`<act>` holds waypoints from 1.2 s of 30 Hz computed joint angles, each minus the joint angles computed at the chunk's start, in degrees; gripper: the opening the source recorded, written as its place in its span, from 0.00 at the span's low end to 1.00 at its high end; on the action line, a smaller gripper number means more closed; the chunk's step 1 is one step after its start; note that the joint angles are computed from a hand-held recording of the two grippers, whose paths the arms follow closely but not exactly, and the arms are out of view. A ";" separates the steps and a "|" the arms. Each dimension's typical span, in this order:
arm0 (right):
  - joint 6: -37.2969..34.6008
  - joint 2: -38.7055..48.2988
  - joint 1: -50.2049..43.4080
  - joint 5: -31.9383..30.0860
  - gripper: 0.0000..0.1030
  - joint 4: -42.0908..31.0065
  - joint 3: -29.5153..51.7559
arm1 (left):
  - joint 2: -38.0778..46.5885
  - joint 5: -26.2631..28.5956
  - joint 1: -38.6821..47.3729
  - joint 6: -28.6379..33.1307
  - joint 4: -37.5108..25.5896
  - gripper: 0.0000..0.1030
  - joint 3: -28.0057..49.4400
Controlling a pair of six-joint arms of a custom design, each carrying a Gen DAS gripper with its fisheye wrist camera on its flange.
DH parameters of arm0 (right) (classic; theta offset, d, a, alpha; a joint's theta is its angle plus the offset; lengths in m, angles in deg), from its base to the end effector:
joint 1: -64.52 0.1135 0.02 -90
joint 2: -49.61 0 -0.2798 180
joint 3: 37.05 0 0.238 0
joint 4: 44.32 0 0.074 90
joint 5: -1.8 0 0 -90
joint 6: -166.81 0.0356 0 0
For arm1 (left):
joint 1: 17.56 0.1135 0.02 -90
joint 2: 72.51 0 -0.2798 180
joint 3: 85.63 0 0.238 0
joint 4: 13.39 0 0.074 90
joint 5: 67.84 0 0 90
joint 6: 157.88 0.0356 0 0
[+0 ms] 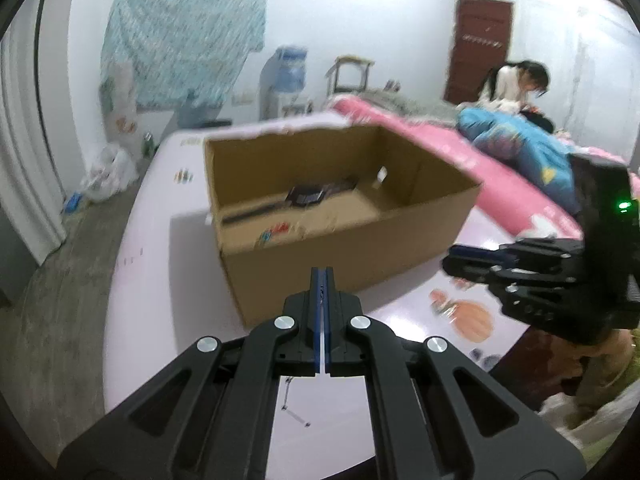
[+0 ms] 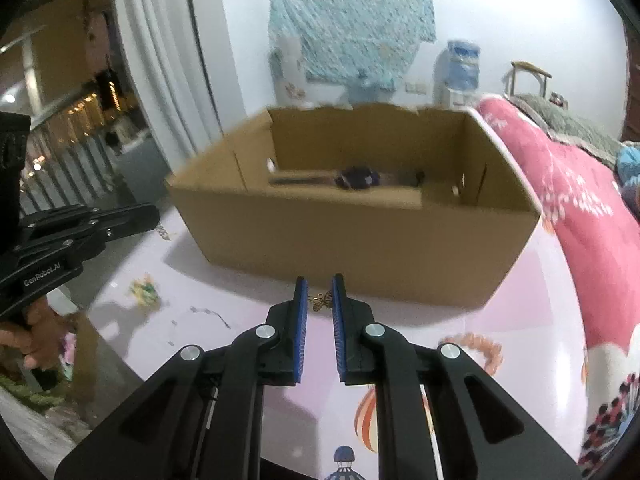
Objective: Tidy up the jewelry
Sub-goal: 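Carry the charms into the cardboard box and open both grippers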
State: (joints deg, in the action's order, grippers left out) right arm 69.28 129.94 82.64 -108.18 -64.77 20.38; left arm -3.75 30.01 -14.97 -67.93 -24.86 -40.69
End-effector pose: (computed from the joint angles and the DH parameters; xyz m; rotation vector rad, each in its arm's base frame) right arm 0.2532 0.0957 0.2229 -0.6857 2.2195 0.4984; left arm 0.2255 0.0053 0.2150 0.0272 2.1826 -0.1246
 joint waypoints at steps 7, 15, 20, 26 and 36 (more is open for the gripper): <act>-4.06 0.42 -5.22 -9.45 0.12 -7.89 12.81 | 1.66 5.72 -0.31 0.49 -5.25 0.00 11.57; -9.82 22.19 -7.91 -12.90 0.12 -28.14 44.10 | 27.69 13.46 0.29 -1.70 -17.21 0.00 35.94; -10.70 40.47 -6.72 -9.30 0.12 -45.15 67.54 | 44.93 20.05 1.24 -6.15 -28.41 0.00 52.24; -11.05 54.17 -5.02 -3.65 0.12 -56.09 86.46 | 56.06 21.94 0.31 -10.79 -34.85 0.00 64.67; -12.50 60.79 -4.18 0.54 0.12 -60.12 97.63 | 63.77 22.61 -1.54 -14.76 -40.55 0.02 76.63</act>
State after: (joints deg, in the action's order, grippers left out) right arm 56.78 190.73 78.46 -107.64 -124.89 118.00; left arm 60.02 52.62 -16.52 -82.69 -65.41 35.94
